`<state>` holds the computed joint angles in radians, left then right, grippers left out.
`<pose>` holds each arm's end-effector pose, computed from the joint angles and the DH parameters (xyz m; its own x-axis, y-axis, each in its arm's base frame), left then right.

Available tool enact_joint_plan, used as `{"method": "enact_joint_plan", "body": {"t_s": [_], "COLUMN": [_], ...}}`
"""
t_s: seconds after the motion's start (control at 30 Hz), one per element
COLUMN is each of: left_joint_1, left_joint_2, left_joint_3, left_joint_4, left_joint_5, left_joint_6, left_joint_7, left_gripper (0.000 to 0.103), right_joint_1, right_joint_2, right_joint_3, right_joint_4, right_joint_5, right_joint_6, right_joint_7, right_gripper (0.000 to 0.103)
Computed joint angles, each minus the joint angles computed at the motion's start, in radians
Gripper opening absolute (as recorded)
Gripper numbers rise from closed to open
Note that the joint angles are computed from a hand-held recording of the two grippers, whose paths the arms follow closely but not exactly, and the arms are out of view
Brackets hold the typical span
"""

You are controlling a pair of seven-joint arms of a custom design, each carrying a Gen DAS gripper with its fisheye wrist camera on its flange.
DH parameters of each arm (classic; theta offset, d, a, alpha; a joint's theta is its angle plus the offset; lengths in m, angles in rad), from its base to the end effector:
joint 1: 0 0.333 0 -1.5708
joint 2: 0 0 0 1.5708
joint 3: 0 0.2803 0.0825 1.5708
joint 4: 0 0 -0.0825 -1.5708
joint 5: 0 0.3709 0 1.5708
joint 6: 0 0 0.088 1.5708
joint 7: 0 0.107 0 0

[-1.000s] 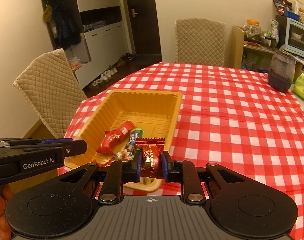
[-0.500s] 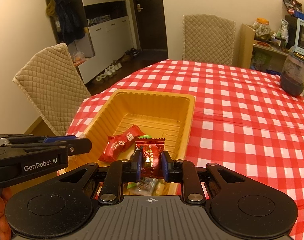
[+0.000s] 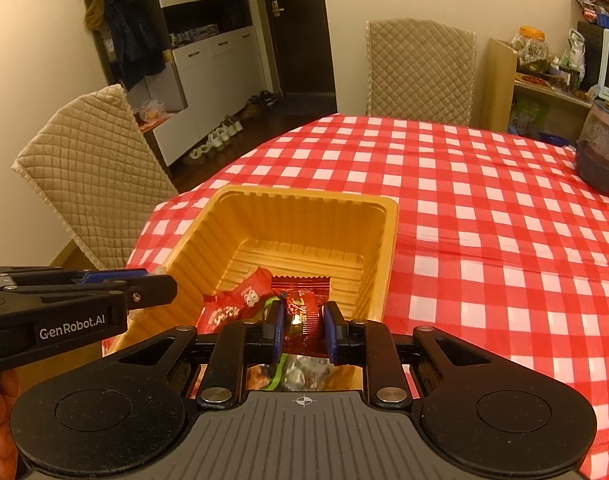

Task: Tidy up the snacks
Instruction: 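Carry the gold cube and red candy over the orange tray, then open both tools to drop the cube and candy into the tray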

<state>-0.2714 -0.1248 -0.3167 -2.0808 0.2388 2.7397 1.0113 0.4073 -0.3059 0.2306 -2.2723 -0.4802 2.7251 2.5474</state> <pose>0.4574 -0.3242 0.5398 -0.2754 -0.9514 0.1377 -0.7043 0.1022 -0.7025 0.3912 0.3220 0.5318 0.1251 -0.9738 -0.1899 -0.6989 0.0494 -0.7136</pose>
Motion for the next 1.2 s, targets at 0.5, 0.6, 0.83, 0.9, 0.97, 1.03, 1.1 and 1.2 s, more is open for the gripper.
{"method": "enact_joint_plan", "body": {"t_s": [0.5, 0.6, 0.83, 0.9, 0.97, 1.03, 1.1, 1.2], "left_joint_1": [-0.038, -0.048, -0.064, -0.069, -0.071, -0.076, -0.086, -0.090], "left_joint_2": [0.169, 0.191, 0.238, 0.244, 0.259, 0.262, 0.267, 0.258], "left_joint_3": [0.056, 0.067, 0.087, 0.094, 0.098, 0.103, 0.113, 0.121], "left_joint_4": [0.164, 0.187, 0.235, 0.239, 0.255, 0.258, 0.267, 0.256], "left_joint_5": [0.015, 0.019, 0.006, 0.011, 0.007, 0.010, 0.049, 0.086], "left_joint_6": [-0.018, -0.025, -0.028, -0.023, -0.024, -0.023, -0.027, -0.018], "left_joint_7": [0.083, 0.089, 0.120, 0.113, 0.117, 0.119, 0.092, 0.066], "left_gripper": [0.019, 0.019, 0.019, 0.019, 0.019, 0.021, 0.041, 0.045], "right_joint_1": [-0.010, -0.008, -0.009, -0.010, -0.011, -0.011, -0.012, -0.013], "right_joint_2": [0.144, 0.158, 0.170, 0.170, 0.168, 0.168, 0.165, 0.159], "right_joint_3": [-0.036, -0.042, -0.049, -0.050, -0.051, -0.054, -0.054, -0.055], "right_joint_4": [0.129, 0.140, 0.145, 0.143, 0.139, 0.136, 0.132, 0.123], "right_joint_5": [-0.022, -0.018, -0.026, -0.028, -0.030, -0.023, -0.021, -0.013], "right_joint_6": [0.002, 0.002, 0.005, 0.007, 0.009, 0.012, 0.013, 0.018], "right_joint_7": [-0.032, -0.037, -0.027, -0.022, -0.019, -0.021, -0.017, -0.014], "right_gripper": [0.021, 0.021, 0.021, 0.021, 0.021, 0.021, 0.021, 0.021]}}
